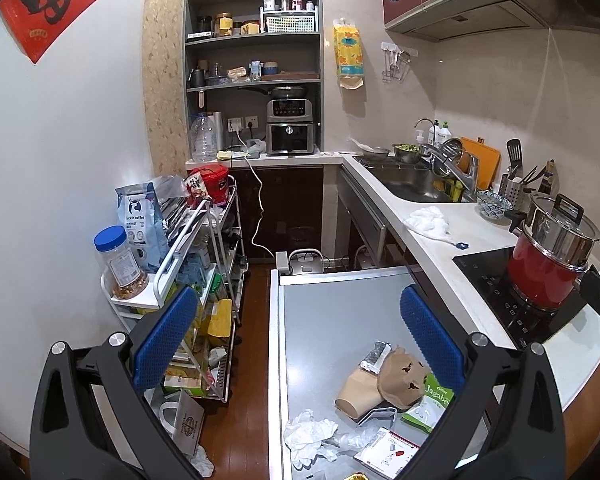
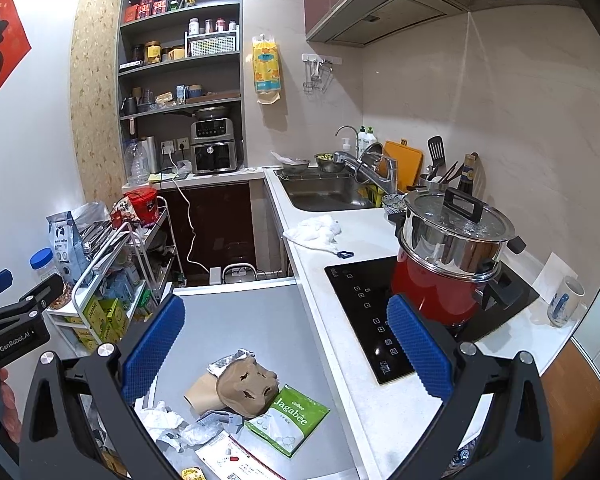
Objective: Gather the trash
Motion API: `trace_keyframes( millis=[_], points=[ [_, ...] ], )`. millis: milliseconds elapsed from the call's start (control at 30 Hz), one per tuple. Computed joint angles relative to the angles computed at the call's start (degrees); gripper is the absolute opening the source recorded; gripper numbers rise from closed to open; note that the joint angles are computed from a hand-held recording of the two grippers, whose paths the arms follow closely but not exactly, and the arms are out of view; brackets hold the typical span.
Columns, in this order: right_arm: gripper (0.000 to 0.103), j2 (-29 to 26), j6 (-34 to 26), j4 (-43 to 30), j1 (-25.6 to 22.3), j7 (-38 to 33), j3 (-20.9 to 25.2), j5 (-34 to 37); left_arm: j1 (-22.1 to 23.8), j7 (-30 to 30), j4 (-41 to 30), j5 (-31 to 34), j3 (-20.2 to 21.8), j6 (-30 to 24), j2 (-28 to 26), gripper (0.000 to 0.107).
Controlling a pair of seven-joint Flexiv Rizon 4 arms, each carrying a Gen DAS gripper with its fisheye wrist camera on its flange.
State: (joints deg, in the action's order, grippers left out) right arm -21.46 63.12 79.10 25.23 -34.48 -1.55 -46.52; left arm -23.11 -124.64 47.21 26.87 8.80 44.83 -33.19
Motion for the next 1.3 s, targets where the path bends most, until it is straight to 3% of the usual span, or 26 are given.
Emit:
trace_keyframes(
  millis=[1300],
  points=[
    [0.099, -1.1, 2.6, -0.7, -0.1, -5.1, 1.0, 4.7, -0.7, 0.1, -0.2, 1.5, 0.2, -0.5, -0.1, 0.101]
  ],
)
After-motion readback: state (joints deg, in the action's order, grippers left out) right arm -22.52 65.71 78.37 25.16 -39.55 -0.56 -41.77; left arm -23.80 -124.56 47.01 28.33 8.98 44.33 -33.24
